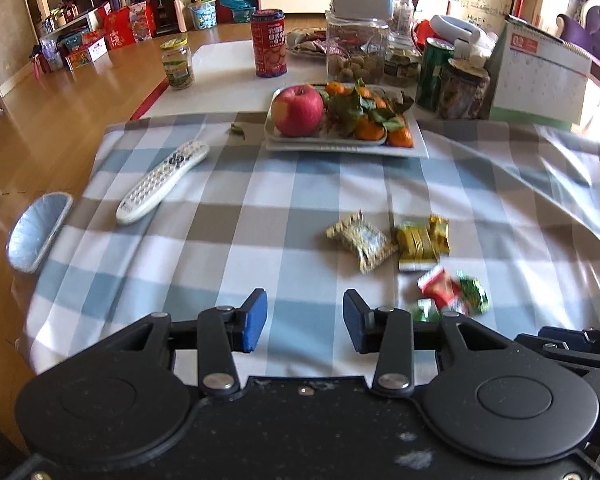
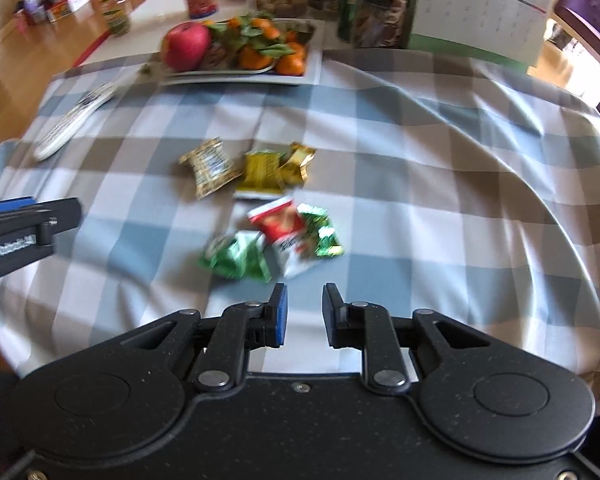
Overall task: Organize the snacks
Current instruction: 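Move both open tools forward to the remaining snack pile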
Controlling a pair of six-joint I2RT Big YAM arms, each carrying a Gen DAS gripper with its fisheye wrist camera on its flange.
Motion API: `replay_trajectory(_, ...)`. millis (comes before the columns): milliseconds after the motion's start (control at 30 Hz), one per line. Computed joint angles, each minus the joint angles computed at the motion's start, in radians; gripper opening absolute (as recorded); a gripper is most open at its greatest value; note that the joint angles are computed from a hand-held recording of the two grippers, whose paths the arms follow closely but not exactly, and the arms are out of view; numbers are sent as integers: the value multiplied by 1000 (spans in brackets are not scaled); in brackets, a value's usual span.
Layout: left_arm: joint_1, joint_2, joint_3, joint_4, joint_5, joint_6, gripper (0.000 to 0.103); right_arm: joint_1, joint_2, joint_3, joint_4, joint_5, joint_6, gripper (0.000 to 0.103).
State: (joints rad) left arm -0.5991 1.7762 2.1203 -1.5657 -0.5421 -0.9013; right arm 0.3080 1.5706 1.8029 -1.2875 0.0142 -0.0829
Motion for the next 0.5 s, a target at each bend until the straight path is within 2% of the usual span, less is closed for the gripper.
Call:
replay_trajectory(167, 33, 66, 78, -15, -15, 63, 43, -12, 111, 131, -97, 7, 62, 31)
replay_trajectory(300, 56, 106, 117, -12, 1, 101, 43, -5, 153, 177, -83, 83, 94, 31)
replay_trajectory(400, 65, 110, 104, 5, 11, 107, 43, 4, 188, 223, -75, 150, 94, 37)
replay_trajectory(500, 77, 125, 116, -9, 41, 103, 43, -1, 232, 281, -94, 140, 92, 37)
